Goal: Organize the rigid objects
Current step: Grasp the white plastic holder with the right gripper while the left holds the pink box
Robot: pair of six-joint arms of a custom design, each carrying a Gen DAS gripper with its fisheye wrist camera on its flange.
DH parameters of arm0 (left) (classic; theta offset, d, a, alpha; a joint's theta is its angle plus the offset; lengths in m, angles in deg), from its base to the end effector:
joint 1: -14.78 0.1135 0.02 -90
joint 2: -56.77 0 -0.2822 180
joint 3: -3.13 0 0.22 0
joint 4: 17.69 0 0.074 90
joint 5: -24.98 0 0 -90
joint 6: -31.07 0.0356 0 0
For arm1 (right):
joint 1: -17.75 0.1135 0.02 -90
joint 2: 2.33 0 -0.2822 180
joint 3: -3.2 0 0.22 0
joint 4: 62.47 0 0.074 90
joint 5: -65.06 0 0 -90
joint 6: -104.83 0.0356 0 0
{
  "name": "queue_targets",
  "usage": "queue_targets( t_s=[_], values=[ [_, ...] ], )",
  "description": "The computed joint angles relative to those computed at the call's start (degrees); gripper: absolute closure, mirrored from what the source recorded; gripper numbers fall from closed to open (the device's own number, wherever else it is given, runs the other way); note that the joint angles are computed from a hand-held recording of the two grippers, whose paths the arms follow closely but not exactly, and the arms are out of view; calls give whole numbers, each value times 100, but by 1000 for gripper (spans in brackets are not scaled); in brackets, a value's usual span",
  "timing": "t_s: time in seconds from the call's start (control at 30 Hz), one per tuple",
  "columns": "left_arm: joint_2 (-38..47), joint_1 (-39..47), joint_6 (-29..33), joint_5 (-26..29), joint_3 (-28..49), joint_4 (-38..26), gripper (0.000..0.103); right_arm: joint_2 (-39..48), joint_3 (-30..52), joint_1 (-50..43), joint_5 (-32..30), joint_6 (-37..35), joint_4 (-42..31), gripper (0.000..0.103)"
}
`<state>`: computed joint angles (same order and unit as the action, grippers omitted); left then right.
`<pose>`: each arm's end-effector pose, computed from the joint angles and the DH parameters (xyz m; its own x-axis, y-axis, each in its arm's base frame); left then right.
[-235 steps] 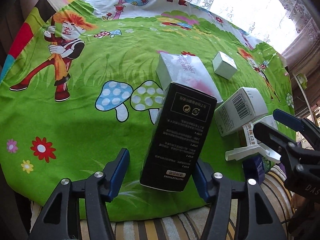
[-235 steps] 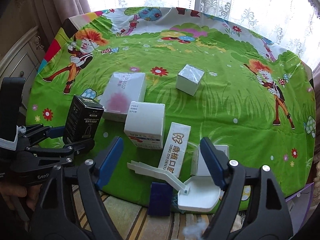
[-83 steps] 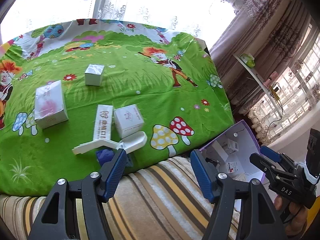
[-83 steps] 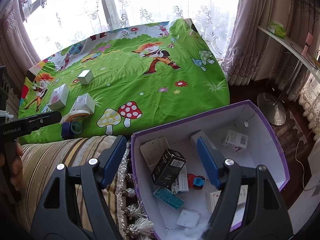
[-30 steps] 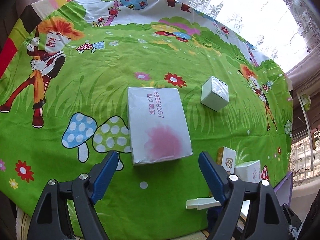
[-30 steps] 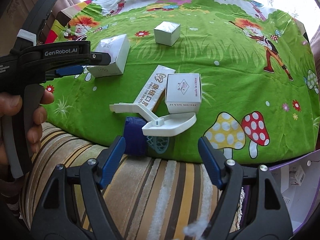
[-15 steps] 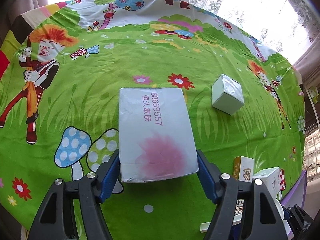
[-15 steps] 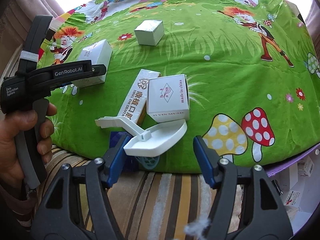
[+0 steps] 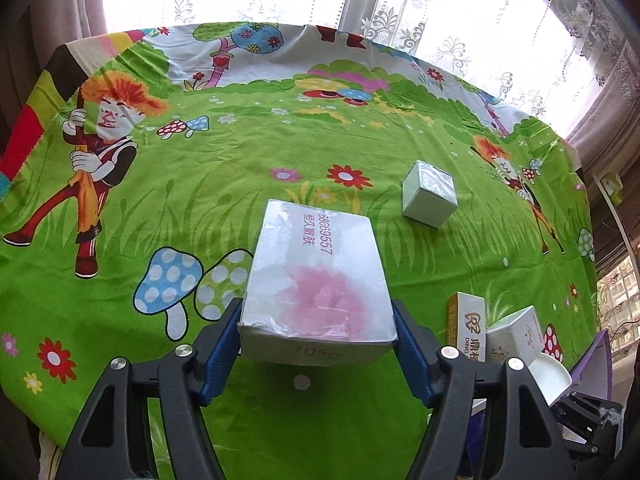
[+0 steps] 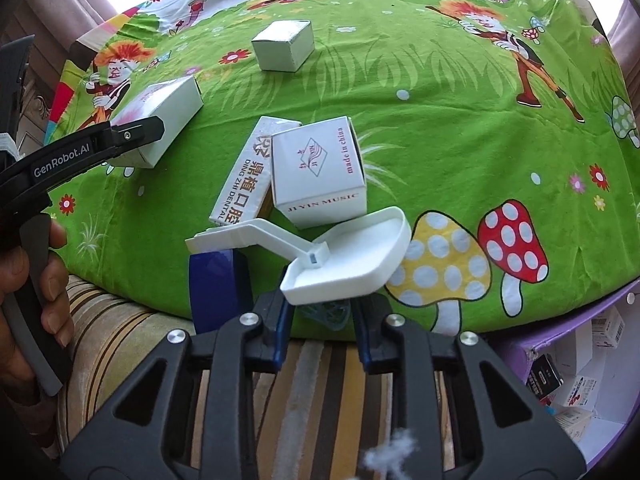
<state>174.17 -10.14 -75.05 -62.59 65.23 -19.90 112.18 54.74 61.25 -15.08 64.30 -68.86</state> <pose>0.3022 -0.1421 0.0908 -0.8575 0.0925 -0.5061 0.2119 0.9599 -0.1835 0.2040 0.1852 0.0722 -0.9233 0.1562 -0.3509 0.1037 0.9810 0.1638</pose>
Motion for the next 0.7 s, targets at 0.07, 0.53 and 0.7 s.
queue_targets(
  t_s=[0.07, 0.53, 0.7],
  values=[
    [-67, -4, -11, 19, -91, 53, 32, -62, -111, 10, -16, 14, 165, 76],
    [-881, -92, -235, -67, -883, 400, 33, -694, -639, 434, 262, 308, 465, 82],
    [-1173, -180, -337, -29, -1151, 453, 33, -996, -733, 677, 565, 490, 222, 82]
  ],
)
